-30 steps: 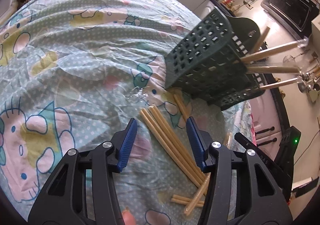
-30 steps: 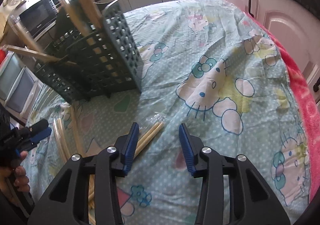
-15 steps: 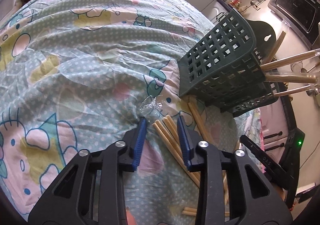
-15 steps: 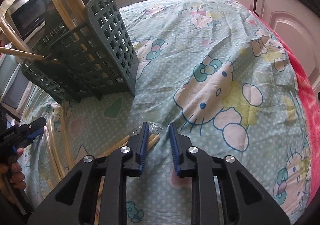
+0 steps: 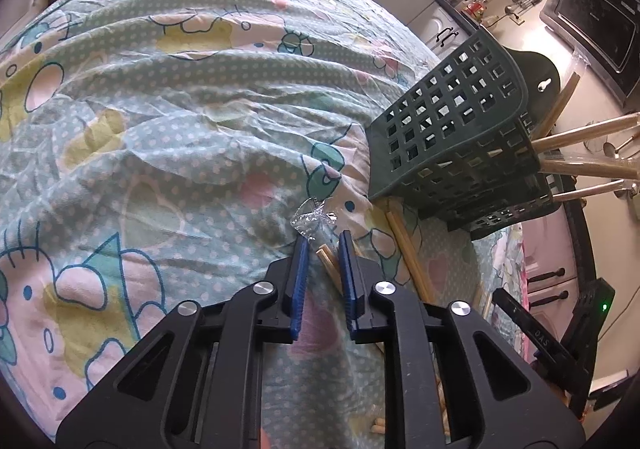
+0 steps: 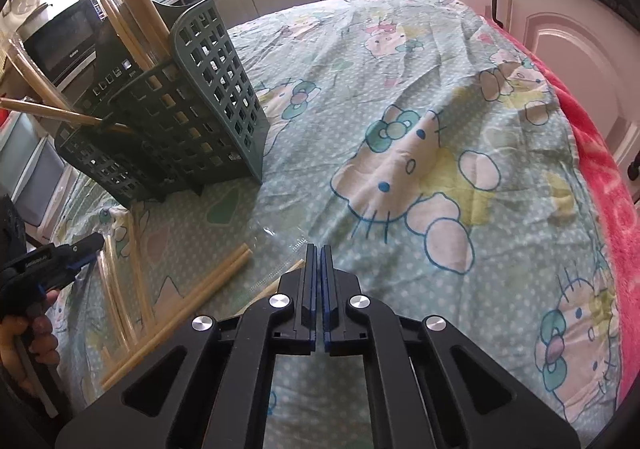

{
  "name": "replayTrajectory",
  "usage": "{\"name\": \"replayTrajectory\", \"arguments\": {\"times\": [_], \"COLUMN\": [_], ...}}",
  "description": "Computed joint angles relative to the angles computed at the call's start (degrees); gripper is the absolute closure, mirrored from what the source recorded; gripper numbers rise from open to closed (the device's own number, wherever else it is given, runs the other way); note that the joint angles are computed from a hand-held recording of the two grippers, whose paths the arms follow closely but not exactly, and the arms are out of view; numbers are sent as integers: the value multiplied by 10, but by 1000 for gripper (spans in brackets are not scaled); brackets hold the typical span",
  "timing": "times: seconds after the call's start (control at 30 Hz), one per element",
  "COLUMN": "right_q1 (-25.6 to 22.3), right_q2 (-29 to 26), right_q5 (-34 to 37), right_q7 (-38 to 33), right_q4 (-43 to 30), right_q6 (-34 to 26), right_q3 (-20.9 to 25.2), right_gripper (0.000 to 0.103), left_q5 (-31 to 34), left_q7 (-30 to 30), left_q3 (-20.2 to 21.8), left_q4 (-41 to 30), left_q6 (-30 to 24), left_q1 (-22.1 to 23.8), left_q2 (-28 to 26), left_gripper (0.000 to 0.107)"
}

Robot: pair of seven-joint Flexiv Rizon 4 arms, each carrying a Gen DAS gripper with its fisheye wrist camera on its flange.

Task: Organize utensils
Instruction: 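Lift the held chopsticks with both grippers and carry them above the green caddy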

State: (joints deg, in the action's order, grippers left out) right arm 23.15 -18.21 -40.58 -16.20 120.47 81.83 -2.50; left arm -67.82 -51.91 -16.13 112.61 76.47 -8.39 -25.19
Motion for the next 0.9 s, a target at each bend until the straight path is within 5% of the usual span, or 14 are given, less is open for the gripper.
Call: {"name": "replayTrajectory", "arguments": {"times": [0.23,0.53,0.9], "right_q1": [6,-2,-57], "right_q2": [18,49,71], "right_q5": [-45,-209,-371], "right_q7": [43,162,239], "right_q4": [20,28,-18], "right_q6": [17,53,97], "right_q3": [-21,-48,-7], "right_gripper": [102,102,102], "left_q5": [-81,-197,-291], "left_q7": [60,158,251], "left_q3": [-1,38,76], "left_q4": [12,23,18], "left_q6": [-3,7,4], "left_q1": [-5,-57,-112], "left_q2": [18,61,111], "left_gripper": [101,102,104]}}
